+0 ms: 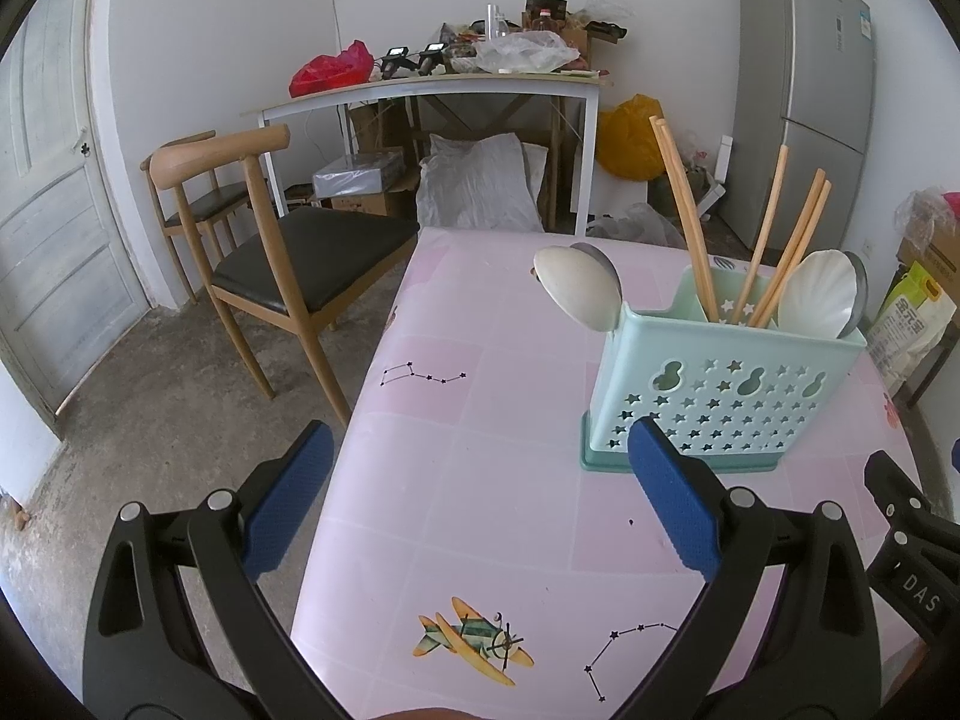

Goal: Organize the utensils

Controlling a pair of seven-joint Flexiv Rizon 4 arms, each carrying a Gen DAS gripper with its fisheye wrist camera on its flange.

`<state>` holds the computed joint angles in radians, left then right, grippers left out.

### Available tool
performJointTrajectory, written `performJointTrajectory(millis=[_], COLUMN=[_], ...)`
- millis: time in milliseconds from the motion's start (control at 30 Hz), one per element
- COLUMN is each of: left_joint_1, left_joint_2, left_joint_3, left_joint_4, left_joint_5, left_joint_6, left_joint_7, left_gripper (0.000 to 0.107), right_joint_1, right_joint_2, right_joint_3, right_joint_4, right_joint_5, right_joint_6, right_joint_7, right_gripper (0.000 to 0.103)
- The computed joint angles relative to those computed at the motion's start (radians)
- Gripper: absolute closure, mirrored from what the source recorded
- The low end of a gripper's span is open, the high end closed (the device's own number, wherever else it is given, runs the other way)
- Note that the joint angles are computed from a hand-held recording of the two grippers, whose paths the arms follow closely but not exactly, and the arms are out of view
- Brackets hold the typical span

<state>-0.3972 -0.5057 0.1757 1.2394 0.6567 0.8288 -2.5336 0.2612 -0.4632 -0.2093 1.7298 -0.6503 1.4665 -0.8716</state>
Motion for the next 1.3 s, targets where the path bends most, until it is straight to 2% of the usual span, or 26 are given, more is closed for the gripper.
performJointTrajectory(millis=[1300], left_joint_1=[0.003], left_joint_2=[0.002], left_joint_3=[-0.005], left_joint_4=[0.000], left_joint_5=[-0.011], left_joint_6=[-0.003], left_joint_7=[0.010], left_gripper=[0.012], right_joint_1=[0.000], right_joint_2=[0.001], right_joint_3=[0.004], right_joint_4=[-0.002], right_joint_5=[0.011], right_joint_6=[-0.003], right_joint_7=[-0.009], right_gripper=[0.006])
